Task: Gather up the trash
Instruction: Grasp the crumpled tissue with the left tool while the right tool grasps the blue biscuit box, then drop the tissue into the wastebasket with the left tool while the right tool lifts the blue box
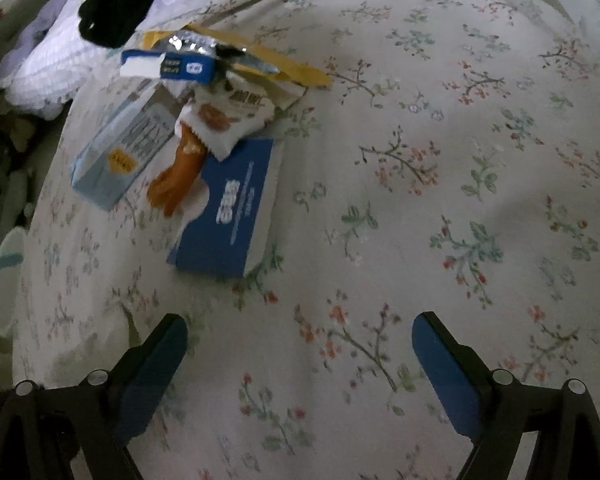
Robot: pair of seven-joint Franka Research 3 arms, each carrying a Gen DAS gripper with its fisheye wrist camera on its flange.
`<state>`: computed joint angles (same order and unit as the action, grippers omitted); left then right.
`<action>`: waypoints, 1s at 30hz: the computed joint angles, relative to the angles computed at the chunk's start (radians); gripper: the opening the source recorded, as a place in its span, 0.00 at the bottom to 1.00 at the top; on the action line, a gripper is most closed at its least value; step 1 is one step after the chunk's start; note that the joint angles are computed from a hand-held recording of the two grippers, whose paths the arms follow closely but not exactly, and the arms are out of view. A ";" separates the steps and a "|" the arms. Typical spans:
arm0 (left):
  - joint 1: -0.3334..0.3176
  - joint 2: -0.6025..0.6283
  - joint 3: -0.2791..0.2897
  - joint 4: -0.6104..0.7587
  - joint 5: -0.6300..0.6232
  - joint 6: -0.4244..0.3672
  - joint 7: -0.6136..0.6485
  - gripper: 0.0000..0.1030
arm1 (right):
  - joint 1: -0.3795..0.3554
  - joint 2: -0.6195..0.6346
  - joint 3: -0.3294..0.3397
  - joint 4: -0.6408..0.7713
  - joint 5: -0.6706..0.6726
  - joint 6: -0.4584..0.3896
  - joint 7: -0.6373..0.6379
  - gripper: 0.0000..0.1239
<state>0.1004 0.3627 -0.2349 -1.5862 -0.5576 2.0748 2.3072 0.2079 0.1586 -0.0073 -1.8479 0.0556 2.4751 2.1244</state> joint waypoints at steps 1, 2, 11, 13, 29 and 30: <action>0.003 -0.002 0.001 0.002 -0.005 0.004 0.002 0.17 | -0.001 0.008 0.001 0.009 0.007 0.004 -0.002 0.75; 0.008 -0.004 0.002 0.004 -0.012 0.009 0.000 0.17 | -0.004 0.024 0.002 0.027 0.021 0.009 -0.006 0.74; 0.045 -0.006 0.020 0.030 -0.025 0.061 -0.018 0.17 | 0.002 0.178 0.009 0.217 0.110 -0.026 -0.035 0.62; 0.053 -0.008 0.024 0.030 -0.024 0.066 -0.021 0.17 | 0.015 0.210 0.001 0.265 0.091 -0.049 -0.028 0.58; 0.112 -0.013 0.046 0.054 -0.042 0.070 -0.069 0.17 | 0.036 0.160 -0.017 0.236 0.019 -0.062 0.000 0.10; 0.116 -0.013 0.048 0.056 -0.044 0.071 -0.073 0.17 | 0.036 0.147 -0.015 0.224 0.019 -0.054 -0.004 0.09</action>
